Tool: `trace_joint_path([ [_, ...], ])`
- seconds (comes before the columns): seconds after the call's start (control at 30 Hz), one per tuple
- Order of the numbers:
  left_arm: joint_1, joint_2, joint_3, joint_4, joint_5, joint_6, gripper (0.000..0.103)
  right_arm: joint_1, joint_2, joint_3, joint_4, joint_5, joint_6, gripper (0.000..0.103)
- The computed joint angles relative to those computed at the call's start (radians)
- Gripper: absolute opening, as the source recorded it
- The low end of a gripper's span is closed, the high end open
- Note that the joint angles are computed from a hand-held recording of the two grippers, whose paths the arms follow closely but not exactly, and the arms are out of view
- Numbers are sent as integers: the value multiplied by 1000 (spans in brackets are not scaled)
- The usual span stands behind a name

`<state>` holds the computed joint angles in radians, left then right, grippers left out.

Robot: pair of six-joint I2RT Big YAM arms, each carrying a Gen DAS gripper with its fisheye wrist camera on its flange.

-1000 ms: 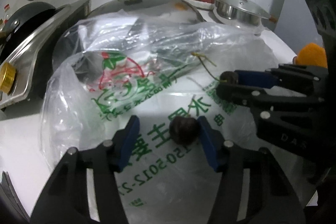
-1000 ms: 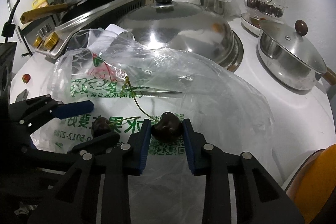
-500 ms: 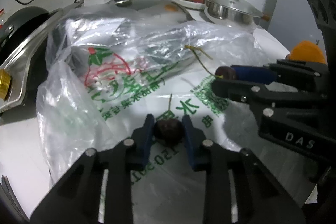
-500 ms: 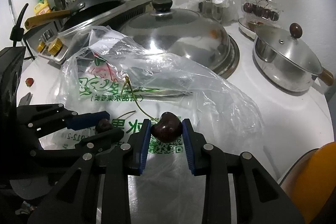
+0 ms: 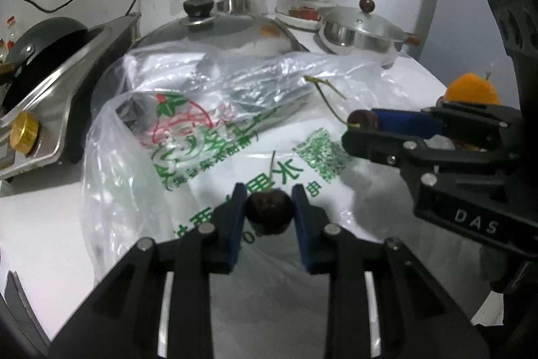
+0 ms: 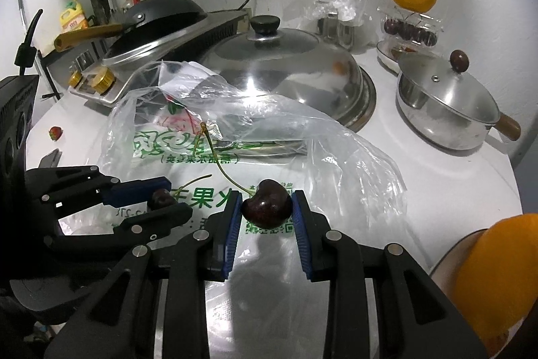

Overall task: Organize fruits
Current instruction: 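Close the left gripper on the last dark cherry while the right gripper holds its cherry, then carry both held cherries over the white plate with both grippers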

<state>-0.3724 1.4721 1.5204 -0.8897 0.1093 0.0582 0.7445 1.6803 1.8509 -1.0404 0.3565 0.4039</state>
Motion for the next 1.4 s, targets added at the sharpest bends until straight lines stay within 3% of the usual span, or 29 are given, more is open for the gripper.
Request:
trace_joint_path([
  [1.4, -100, -209, -82, -4, -49, -31, 28, 124, -217, -161, -30, 184, 92, 32],
])
